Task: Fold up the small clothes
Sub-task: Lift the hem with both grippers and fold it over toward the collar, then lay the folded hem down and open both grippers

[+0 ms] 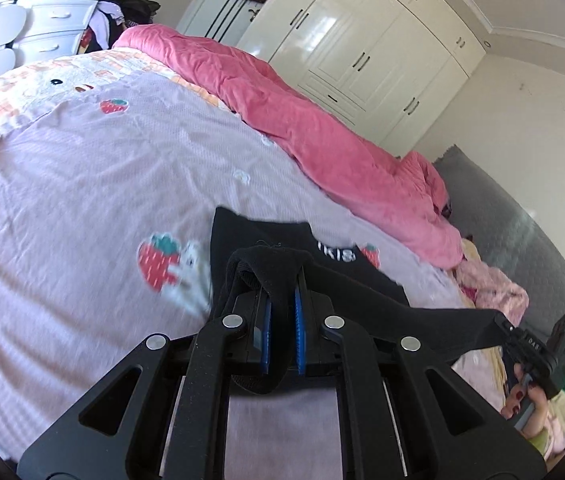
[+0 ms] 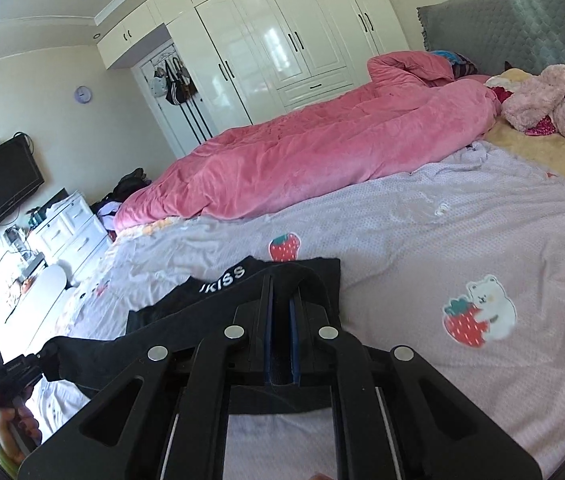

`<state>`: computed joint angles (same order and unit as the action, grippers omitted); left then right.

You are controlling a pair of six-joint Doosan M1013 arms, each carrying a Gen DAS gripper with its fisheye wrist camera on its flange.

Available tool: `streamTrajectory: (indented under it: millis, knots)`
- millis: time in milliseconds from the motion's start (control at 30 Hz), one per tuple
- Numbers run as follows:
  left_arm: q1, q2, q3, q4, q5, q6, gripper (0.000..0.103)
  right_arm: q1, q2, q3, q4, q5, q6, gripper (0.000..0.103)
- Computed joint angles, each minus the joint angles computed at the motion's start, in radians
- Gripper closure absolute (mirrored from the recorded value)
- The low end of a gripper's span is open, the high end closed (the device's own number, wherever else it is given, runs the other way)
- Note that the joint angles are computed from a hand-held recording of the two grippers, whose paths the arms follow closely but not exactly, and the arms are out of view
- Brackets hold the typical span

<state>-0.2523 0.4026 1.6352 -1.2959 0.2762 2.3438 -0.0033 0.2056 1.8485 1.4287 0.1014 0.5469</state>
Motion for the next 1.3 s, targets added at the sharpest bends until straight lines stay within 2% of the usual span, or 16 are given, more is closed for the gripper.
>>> streamTrajectory:
  millis: [100,267,433,567,667,767,867,900,933,967,1000,1033,1133,1200,1300]
  knots:
    - [-0.003,0.031,-0.047,0.102,-0.016,-0.105,0.100,-0.001,0.032,-0.037,-0.108,-0.002,0.122,0.097]
    - [-0.003,0.082,-0.115,0.252,-0.008,-0.270,0.100,-0.004,0.092,-0.101,-0.463,-0.006,0.498,0.097]
    - [-0.006,0.139,-0.186,0.443,0.006,-0.451,0.100,-0.008,0.143,-0.148,-0.720,0.007,0.782,0.097]
    - [-0.003,0.177,-0.217,0.536,0.031,-0.535,0.099,-0.008,0.182,-0.169,-0.865,0.013,0.916,0.097]
    - [0.002,0.200,-0.239,0.561,0.062,-0.576,0.099,-0.006,0.209,-0.187,-1.080,0.042,1.123,0.097]
    - [0.003,0.202,-0.241,0.563,0.059,-0.575,0.097,-0.008,0.221,-0.194,-1.049,0.053,1.107,0.096]
    - [0.001,0.198,-0.235,0.559,0.050,-0.565,0.096,-0.009,0.224,-0.196,-1.090,0.059,1.147,0.088]
    - [0.001,0.194,-0.230,0.547,0.046,-0.551,0.096,-0.009,0.224,-0.195,-1.103,0.058,1.164,0.083]
    - [0.001,0.191,-0.227,0.545,0.040,-0.547,0.093,-0.011,0.223,-0.193,-1.101,0.056,1.170,0.069]
    - [-0.003,0.184,-0.218,0.569,0.016,-0.559,0.090,-0.012,0.221,-0.191,-1.110,0.056,1.187,0.061]
    - [-0.006,0.178,-0.212,0.604,-0.004,-0.582,0.082,-0.015,0.215,-0.182,-1.083,0.045,1.171,0.057]
    - [-0.008,0.169,-0.202,0.633,-0.031,-0.599,0.080,-0.015,0.210,-0.176,-1.076,0.035,1.166,0.057]
    - [-0.005,0.150,-0.180,0.560,-0.061,-0.519,0.080,-0.013,0.199,-0.167,-0.992,0.035,1.054,0.057]
    - [-0.009,0.141,-0.172,0.588,-0.071,-0.520,0.080,-0.006,0.191,-0.162,-0.972,0.033,1.010,0.057]
    - [-0.018,0.132,-0.164,0.570,-0.061,-0.448,0.080,0.009,0.181,-0.158,-0.854,0.053,0.820,0.057]
